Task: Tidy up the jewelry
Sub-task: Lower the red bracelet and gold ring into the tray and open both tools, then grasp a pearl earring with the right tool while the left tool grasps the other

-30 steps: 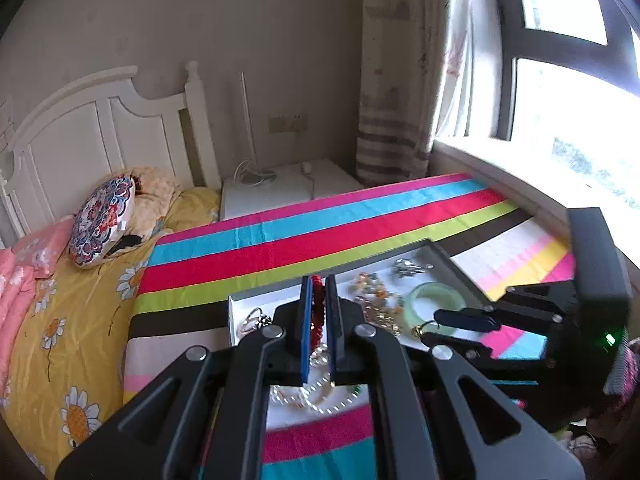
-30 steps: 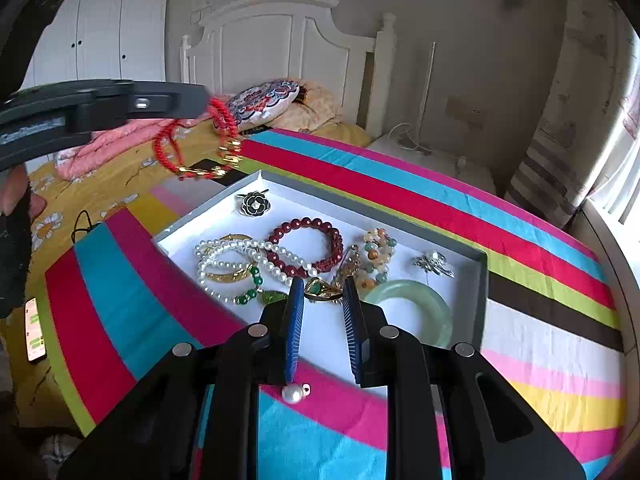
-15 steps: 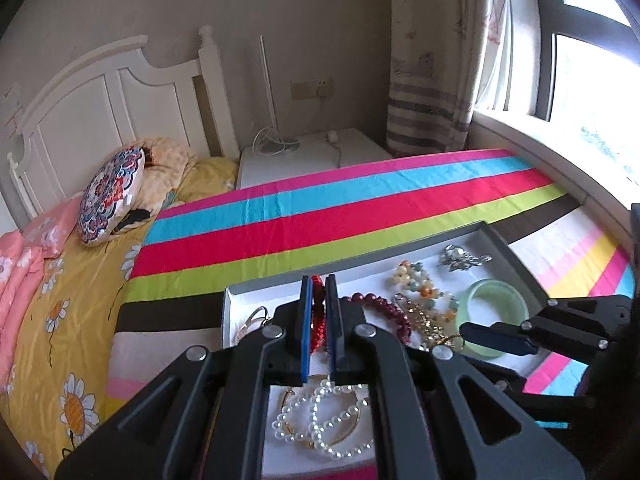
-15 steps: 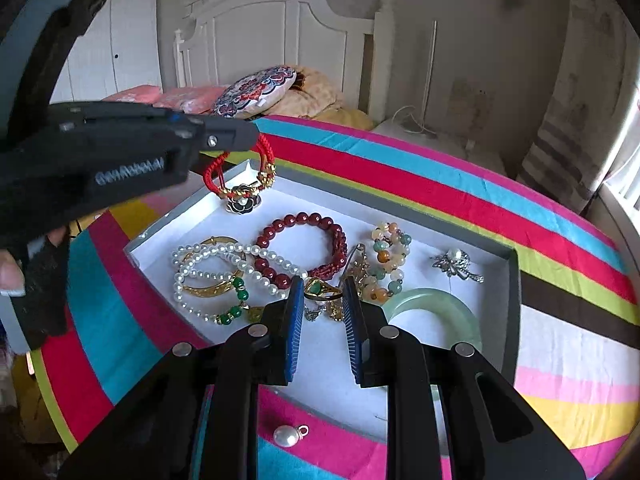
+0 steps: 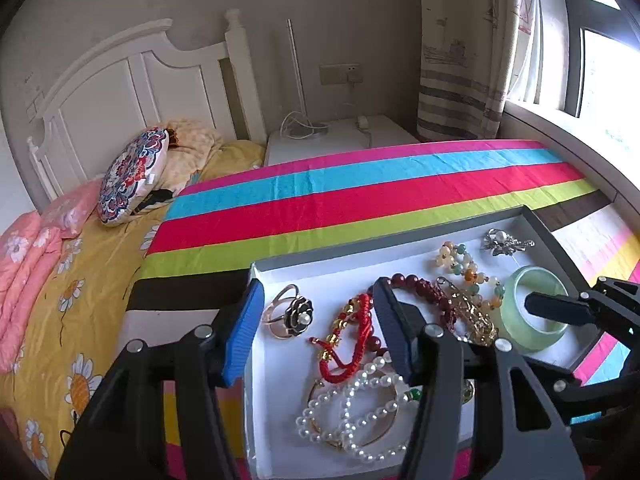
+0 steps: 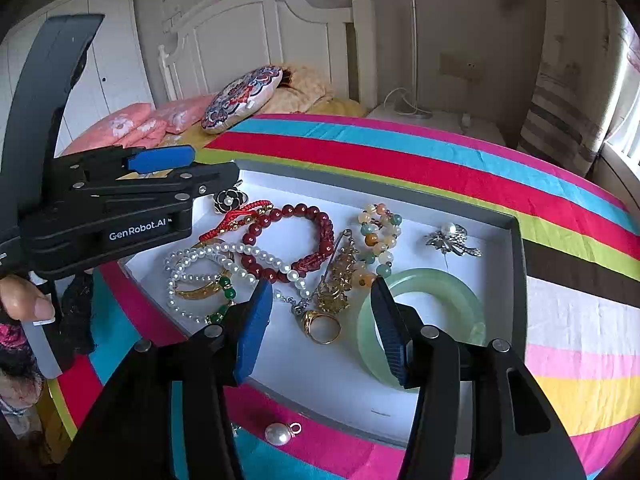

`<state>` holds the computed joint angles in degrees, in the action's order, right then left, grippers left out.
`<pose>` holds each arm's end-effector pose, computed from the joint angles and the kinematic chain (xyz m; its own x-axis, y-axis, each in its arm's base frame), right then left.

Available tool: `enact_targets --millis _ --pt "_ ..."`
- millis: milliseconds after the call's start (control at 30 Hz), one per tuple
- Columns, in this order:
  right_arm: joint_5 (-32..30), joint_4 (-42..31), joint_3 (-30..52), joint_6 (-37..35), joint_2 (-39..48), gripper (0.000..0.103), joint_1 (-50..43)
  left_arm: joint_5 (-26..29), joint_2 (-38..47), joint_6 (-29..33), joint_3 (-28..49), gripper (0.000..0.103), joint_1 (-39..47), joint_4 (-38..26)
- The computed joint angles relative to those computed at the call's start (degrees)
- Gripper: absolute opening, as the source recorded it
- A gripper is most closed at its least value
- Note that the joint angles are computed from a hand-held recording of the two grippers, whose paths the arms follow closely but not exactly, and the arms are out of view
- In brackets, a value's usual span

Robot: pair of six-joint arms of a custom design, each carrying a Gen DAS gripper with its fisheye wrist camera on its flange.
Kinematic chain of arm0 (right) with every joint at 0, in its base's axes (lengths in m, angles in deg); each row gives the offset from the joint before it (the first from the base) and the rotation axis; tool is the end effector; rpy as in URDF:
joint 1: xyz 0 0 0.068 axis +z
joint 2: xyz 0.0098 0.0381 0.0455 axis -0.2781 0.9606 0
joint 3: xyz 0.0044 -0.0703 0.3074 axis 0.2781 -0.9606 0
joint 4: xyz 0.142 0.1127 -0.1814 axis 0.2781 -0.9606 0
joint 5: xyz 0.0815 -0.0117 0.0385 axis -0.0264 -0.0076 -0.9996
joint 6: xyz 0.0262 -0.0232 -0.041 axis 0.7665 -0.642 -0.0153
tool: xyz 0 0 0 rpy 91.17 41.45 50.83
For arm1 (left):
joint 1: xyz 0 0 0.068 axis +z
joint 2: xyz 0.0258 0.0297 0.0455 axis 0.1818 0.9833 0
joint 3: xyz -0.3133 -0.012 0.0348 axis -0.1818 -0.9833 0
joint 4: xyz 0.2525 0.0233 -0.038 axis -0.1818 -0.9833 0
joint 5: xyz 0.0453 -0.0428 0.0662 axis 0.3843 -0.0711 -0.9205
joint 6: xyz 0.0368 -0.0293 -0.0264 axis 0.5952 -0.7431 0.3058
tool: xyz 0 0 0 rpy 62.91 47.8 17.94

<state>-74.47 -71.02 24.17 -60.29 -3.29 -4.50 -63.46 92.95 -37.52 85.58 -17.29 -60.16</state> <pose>0.2873 0.0706 0.2596 -0.6085 -0.3010 -0.7343 -0.5285 0.8439 0.0921 0.3463 -0.1652 0.2736 -0.6398 0.0992 -0.7621 0.0079 0.9924 0.1225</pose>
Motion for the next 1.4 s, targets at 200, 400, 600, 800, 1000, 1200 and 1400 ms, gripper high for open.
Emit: enact_targets --millis 200,400,600,800,1000,1200,1400 --pt "-2.2 0.3 -1.2 0.9 -1.9 0.05 -1.8 -2.7 -1.7 0.3 -1.9 0.077 -1.5 0.5" --pt "-6.1 0.7 -4.7 1.7 -6.9 0.07 -7.3 -6.0 -5.9 -2.1 -6.6 0.09 -4.9 1.8" --pt "-5.4 -4.7 -6.9 -3.6 -11.3 0.079 -11.4 -7.7 -14.9 -11.2 -16.6 0.1 -10.1 5.4" --pt "-0.2 -7.7 -10.1 -10.9 -15.0 0.079 -9.1 -5.4 -19.3 -17.1 -24.5 0.1 -14.1 6.3" --pt "0.1 -9.9 -11.5 -10.6 -16.1 0.059 -4.7 -7.6 -20.2 -17.2 -29.7 0.1 -17.5 10.3" --pt "4.3 -8.8 -11.5 -7.2 -14.1 0.045 -0.3 -5.0 -17.9 -15.5 -28.6 0.1 -17.2 10.1" --pt "6.9 -9.3 -9.6 -5.0 -11.2 0.039 2.4 3.2 -16.7 -15.1 -27.8 0.1 -13.6 9.6"
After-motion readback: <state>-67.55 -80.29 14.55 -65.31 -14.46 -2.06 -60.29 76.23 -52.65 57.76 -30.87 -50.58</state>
